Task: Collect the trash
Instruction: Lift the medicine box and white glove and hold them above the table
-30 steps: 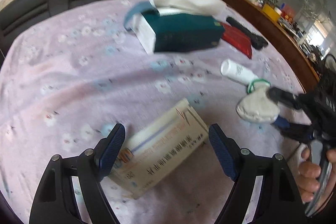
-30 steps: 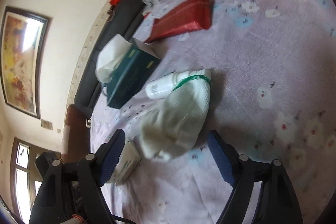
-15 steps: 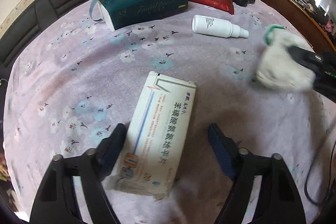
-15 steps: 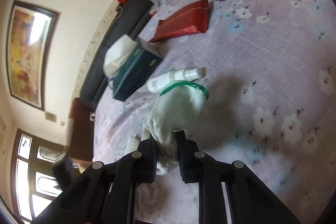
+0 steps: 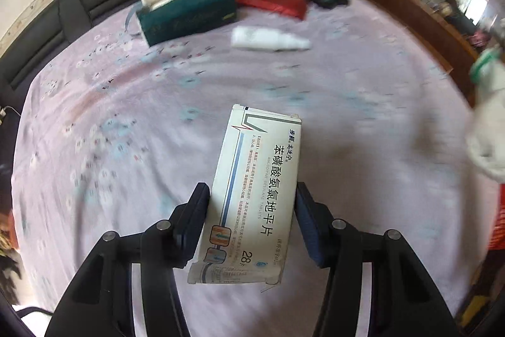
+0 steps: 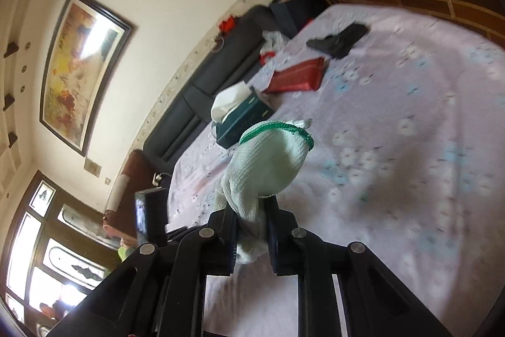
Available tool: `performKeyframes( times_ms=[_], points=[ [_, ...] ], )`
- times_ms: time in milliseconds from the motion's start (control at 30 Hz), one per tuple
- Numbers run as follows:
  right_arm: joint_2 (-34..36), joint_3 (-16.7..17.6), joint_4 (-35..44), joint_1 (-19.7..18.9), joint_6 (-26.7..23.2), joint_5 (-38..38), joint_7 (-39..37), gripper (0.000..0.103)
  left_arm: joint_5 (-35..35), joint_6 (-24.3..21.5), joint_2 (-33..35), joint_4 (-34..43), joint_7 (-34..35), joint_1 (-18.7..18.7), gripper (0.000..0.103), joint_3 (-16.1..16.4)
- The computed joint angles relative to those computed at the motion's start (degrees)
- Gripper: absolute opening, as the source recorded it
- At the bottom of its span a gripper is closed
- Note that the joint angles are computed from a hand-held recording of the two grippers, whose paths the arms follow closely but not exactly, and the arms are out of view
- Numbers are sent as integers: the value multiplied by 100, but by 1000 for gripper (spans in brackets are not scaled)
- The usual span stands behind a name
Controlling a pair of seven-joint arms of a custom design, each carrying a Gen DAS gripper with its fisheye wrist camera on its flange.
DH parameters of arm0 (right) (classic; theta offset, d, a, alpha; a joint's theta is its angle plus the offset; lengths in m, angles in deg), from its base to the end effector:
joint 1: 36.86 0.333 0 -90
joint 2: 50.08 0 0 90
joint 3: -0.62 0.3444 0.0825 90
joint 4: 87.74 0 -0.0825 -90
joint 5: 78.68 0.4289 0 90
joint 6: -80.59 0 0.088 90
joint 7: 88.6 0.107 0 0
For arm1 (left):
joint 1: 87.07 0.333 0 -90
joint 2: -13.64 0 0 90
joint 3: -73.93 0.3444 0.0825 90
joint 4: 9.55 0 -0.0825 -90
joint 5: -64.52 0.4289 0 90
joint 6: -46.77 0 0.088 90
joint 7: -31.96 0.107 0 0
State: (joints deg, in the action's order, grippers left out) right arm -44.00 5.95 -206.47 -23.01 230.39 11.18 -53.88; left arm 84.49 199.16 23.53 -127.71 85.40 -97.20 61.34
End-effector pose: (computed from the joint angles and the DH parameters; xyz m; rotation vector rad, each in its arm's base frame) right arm 0.6027 0.1849 0.4117 -1.4812 1.4720 0.2035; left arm 0.5994 -0.2566 0.3991 -1.9590 2.0015 -0.5169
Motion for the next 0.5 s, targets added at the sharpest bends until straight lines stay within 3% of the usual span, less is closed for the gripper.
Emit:
performKeyframes(
  times_ms=[167,300,500],
  points=[
    [-922,-167,-878,-27,103,400,-606,16,1,126,-821,-547,-695,-339,53,-183],
    [-1687,-373,-1539,11,-44,588,-1034,16,532,352,-1515,-982,-1821,-606,53,-309],
    [-2951,-616,-2515,69,-19,642,-1444,16,2255,341,-2364,-1428,-4188,-614,53,-844]
  ],
)
